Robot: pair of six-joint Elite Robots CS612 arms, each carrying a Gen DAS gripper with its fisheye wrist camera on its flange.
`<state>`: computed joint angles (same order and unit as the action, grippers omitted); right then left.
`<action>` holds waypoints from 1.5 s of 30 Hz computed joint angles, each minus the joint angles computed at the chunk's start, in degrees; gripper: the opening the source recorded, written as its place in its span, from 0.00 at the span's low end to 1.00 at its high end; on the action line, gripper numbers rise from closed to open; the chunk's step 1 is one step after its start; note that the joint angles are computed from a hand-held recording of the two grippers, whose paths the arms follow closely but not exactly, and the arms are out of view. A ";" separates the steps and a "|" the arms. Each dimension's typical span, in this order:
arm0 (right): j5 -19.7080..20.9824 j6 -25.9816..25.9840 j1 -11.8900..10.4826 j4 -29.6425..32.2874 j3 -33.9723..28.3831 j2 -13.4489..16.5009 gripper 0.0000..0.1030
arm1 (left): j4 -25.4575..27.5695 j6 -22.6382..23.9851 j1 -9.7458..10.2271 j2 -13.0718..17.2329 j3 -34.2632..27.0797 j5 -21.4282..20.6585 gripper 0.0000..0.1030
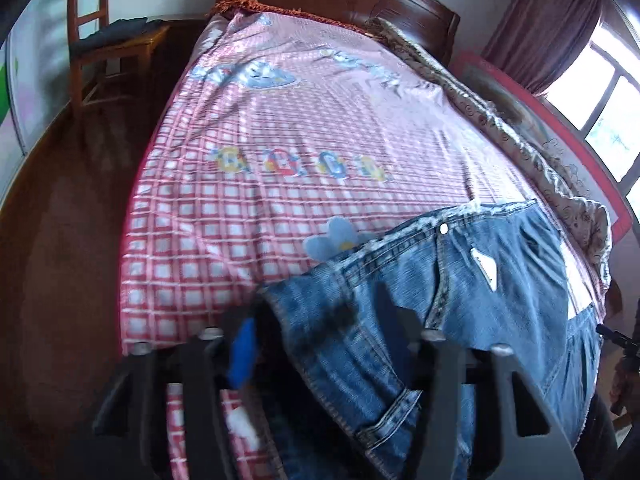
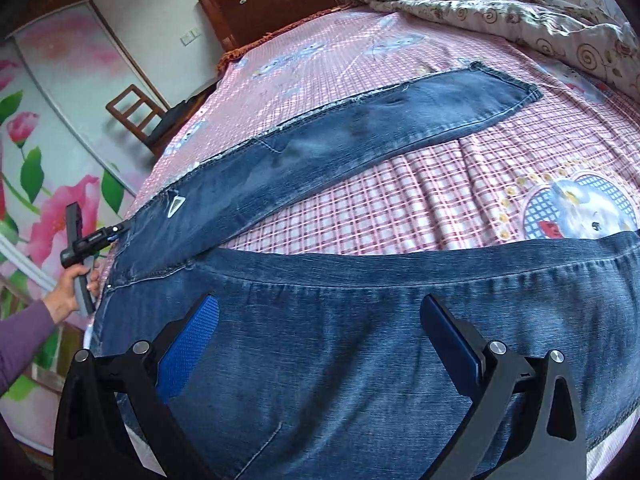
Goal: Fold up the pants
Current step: 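Grasp the waistband edge of the blue jeans with the left gripper, then grasp the frayed leg hem of the jeans with the right gripper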
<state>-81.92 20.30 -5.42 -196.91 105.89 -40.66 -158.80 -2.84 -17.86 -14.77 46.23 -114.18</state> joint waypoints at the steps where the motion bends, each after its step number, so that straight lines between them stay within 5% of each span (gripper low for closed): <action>1: 0.16 -0.09 0.03 0.07 -0.08 0.03 0.97 | 0.45 -0.09 0.20 0.08 -0.16 -0.40 0.34; 2: 0.38 -0.17 0.04 -0.04 -0.13 0.07 0.97 | 0.34 -0.67 0.32 -0.09 0.09 -0.51 0.23; 5: 1.07 -0.64 -0.20 -0.68 -0.11 0.13 0.97 | -2.51 -0.23 -0.24 -1.60 2.93 3.24 0.11; 12: -2.48 -3.06 -3.54 -1.52 -1.09 -1.68 0.97 | -6.52 -1.49 -4.43 -2.79 6.90 24.42 0.13; 17: 0.24 -2.18 -9.58 6.01 -8.55 -2.00 0.97 | -7.83 -0.77 -4.91 -3.17 8.04 27.27 0.17; 22: 7.75 4.53 -14.60 20.85 -22.02 2.97 0.97 | -8.69 -0.56 -5.11 -3.04 8.26 28.36 0.19; 25: 6.44 3.88 -14.94 26.10 -29.10 6.46 0.97 | -8.99 -0.75 -5.17 -2.89 8.24 28.78 0.22; 27: 1.52 1.00 -14.24 34.42 -34.56 8.61 0.96 | -8.73 -1.59 -4.96 -2.78 8.05 28.20 0.28; 30: -1.38 -3.95 -13.46 42.76 -41.24 11.92 0.82 | -8.64 -3.06 -4.60 -2.57 7.74 27.13 0.32; 37: -8.23 -9.21 -12.34 50.38 -50.92 17.25 0.76 | -8.70 -2.77 -4.81 -2.51 7.74 27.82 0.32; 39: -8.16 -10.74 -12.28 52.23 -52.59 18.40 0.60 | -8.61 -2.75 -4.88 -2.49 7.71 27.91 0.32; 41: -12.53 -13.13 -11.51 54.39 -54.24 19.32 0.47 | -8.41 -2.80 -4.85 -2.49 7.65 27.77 0.32; 42: -13.26 -12.58 -11.48 54.25 -54.40 19.31 0.16 | -8.19 -2.74 -4.87 -2.53 7.57 27.77 0.31; 45: -12.82 -12.41 -11.56 47.75 -50.72 17.36 0.16 | -8.43 -1.45 -5.05 -2.83 7.79 27.20 0.14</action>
